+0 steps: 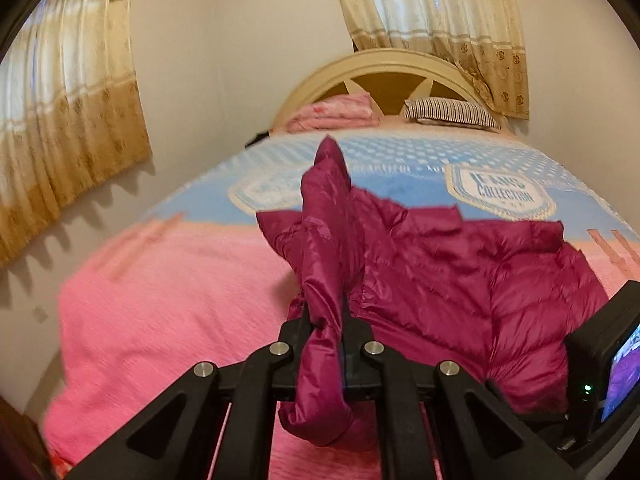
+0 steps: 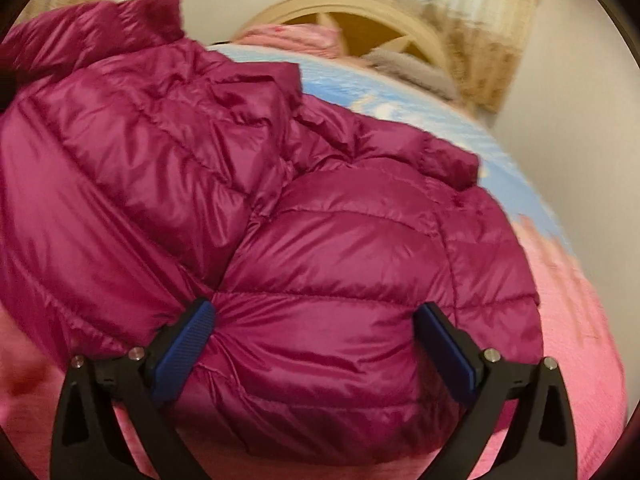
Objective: Fold large clothes
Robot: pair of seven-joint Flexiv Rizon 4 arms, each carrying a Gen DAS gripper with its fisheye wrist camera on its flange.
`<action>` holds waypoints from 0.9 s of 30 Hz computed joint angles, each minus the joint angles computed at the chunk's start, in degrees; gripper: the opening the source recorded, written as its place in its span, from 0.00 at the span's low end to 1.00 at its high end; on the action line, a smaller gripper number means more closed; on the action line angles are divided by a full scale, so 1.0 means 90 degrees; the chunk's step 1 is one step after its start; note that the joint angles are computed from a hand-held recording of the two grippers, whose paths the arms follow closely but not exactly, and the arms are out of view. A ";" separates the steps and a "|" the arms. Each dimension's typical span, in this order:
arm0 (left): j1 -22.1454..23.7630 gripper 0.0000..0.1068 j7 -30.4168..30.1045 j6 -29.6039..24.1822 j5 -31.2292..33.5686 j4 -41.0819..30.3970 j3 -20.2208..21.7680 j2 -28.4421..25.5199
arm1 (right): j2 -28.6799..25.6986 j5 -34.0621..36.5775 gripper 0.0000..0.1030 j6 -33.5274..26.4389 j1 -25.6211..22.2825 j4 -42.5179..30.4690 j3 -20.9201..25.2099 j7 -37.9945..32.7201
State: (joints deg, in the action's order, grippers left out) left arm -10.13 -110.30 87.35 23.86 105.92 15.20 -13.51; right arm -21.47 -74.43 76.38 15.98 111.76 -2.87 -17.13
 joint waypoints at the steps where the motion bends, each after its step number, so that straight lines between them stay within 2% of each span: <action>1: -0.0073 0.06 -0.0031 -0.0011 0.0134 -0.0105 0.0084 0.0011 | 0.0024 0.0293 1.00 0.0198 -0.0116 0.0036 0.0119 -0.0322; 2: -0.0251 0.06 -0.0146 -0.0086 0.0396 -0.0276 0.0225 0.0019 | 0.0109 0.0428 1.00 0.0378 -0.0183 0.0112 0.0133 -0.0460; 5: -0.0610 0.05 -0.0524 -0.0256 0.1064 -0.0725 0.0345 -0.0024 | 0.0518 0.0044 1.00 0.0760 -0.0368 0.0437 -0.0156 -0.0160; 8: -0.1084 0.04 -0.1099 -0.0481 0.2018 -0.1266 0.0393 -0.0119 | 0.0837 -0.0312 1.00 0.0709 -0.0812 0.0709 -0.0284 0.0145; 10: -0.1175 0.04 -0.1117 -0.0553 0.2312 -0.1551 0.0159 -0.0225 | 0.0978 -0.0556 1.00 0.0671 -0.1196 0.0833 -0.0367 0.0462; 11: -0.1272 0.04 -0.1135 -0.0594 0.2461 -0.1707 0.0045 -0.0315 | 0.1010 -0.0388 1.00 0.0585 -0.1355 0.0842 -0.0344 0.0400; 13: -0.1313 0.04 -0.0891 -0.0541 0.2463 -0.1839 -0.0248 -0.0467 | 0.1107 -0.0352 1.00 0.0588 -0.1769 0.0996 -0.0392 0.0635; 16: -0.1634 0.04 -0.0589 -0.0560 0.2549 -0.2173 -0.0473 -0.0899 | 0.1291 -0.0474 1.00 0.0615 -0.2287 0.1236 -0.0444 0.1104; 20: -0.2014 0.04 0.0081 -0.0583 0.2354 -0.2372 -0.0591 -0.1498 | 0.1369 -0.0558 1.00 0.0725 -0.2815 0.1449 -0.0425 0.1304; 23: -0.2392 0.08 0.0104 -0.0567 0.2306 -0.2439 -0.0279 -0.1778 | 0.1328 -0.0254 1.00 0.0672 -0.2937 0.1508 -0.0356 0.1056; 24: -0.2604 0.08 -0.0009 -0.0588 0.2386 -0.2476 -0.0039 -0.1821 | 0.1303 -0.0206 1.00 0.0658 -0.2954 0.1527 -0.0360 0.1020; 26: -0.2705 0.15 0.0001 -0.0536 0.2344 -0.2418 0.0082 -0.1757 | 0.1246 -0.0133 1.00 0.0617 -0.2938 0.1500 -0.0368 0.0974; 27: -0.2718 0.22 0.0016 -0.0478 0.2293 -0.2381 0.0097 -0.1691 | 0.1203 -0.0066 1.00 0.0599 -0.2930 0.1484 -0.0373 0.0934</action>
State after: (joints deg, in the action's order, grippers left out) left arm -34.59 -110.15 83.05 44.49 84.49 16.07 -28.73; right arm -10.64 -75.02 81.77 -10.39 125.12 -6.23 -8.73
